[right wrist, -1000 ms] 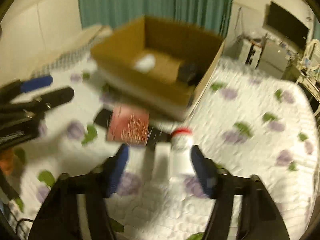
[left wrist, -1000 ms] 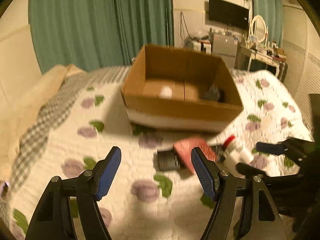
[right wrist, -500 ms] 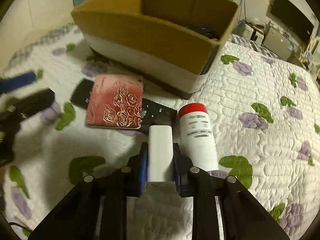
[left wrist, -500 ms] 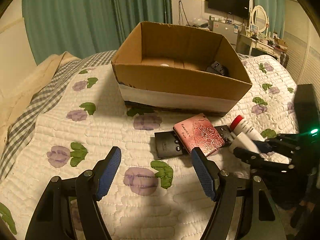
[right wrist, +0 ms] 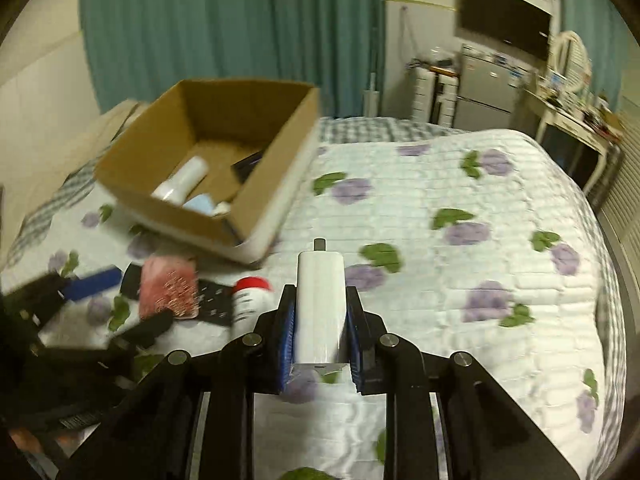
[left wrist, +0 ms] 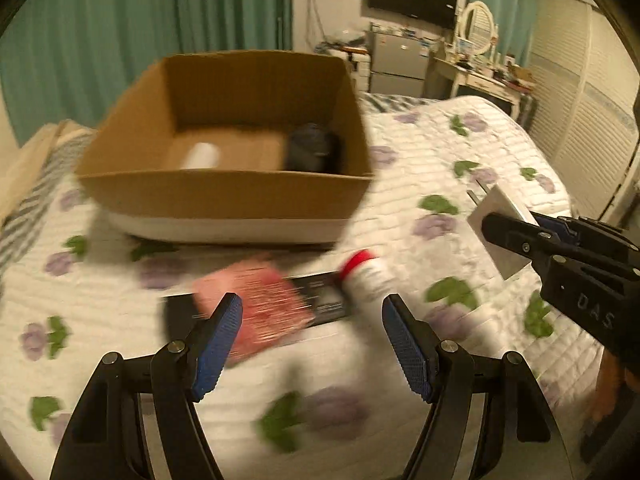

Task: Organize rigid objects
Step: 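Grasp the red-capped white bottle with the left gripper while the right holds the small bottle, then drop the red-capped bottle into the box with the left gripper while the right drops the small bottle in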

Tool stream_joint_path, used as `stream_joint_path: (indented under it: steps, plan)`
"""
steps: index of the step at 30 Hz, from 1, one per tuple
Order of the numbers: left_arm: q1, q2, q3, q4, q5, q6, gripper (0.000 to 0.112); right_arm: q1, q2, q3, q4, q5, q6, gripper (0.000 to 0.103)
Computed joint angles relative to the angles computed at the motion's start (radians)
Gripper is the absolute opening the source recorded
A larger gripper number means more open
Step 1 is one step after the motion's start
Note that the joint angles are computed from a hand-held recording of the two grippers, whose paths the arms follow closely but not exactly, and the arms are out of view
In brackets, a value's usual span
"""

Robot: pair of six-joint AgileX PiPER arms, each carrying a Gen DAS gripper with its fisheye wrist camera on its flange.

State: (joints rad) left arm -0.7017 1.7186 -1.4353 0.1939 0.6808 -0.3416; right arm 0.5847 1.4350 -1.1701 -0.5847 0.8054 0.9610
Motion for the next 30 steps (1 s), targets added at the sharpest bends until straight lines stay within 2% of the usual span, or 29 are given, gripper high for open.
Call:
stream_joint_path:
  steps: [9, 11, 15, 16, 17, 18, 21, 26, 30]
  plan:
    - [-0.040, 0.245, -0.245, -0.055, 0.103, -0.034, 0.075, -0.021, 0.001, 0.036, 0.036, 0.005, -0.008, 0.022]
    - [-0.047, 0.278, -0.270, -0.074, 0.115, -0.012, 0.075, -0.028, -0.008, 0.052, 0.039, -0.002, -0.009, 0.022]
    - [-0.079, 0.299, -0.278, 0.000, 0.102, -0.031, 0.072, -0.020, -0.003, 0.052, 0.029, 0.012, 0.000, 0.022]
    - [-0.079, 0.297, -0.277, -0.003, 0.099, -0.027, 0.071, -0.015, -0.001, 0.050, 0.024, 0.016, 0.005, 0.022]
    - [-0.079, 0.290, -0.266, 0.006, 0.091, -0.034, 0.053, -0.015, 0.000, 0.049, 0.022, 0.015, 0.008, 0.022]
    - [-0.077, 0.282, -0.255, 0.002, 0.082, -0.031, 0.046, -0.013, -0.003, 0.050, 0.020, 0.015, 0.011, 0.022]
    - [-0.080, 0.251, -0.220, 0.005, 0.073, -0.017, 0.039, -0.006, 0.000, 0.045, 0.011, 0.021, 0.020, 0.022]
    - [-0.096, 0.135, -0.092, 0.067, 0.010, -0.059, 0.037, 0.029, -0.009, 0.033, -0.019, 0.044, 0.050, 0.022]
    - [-0.092, 0.035, -0.027, 0.094, -0.007, -0.079, 0.037, 0.078, -0.023, -0.007, -0.049, 0.095, 0.054, 0.022]
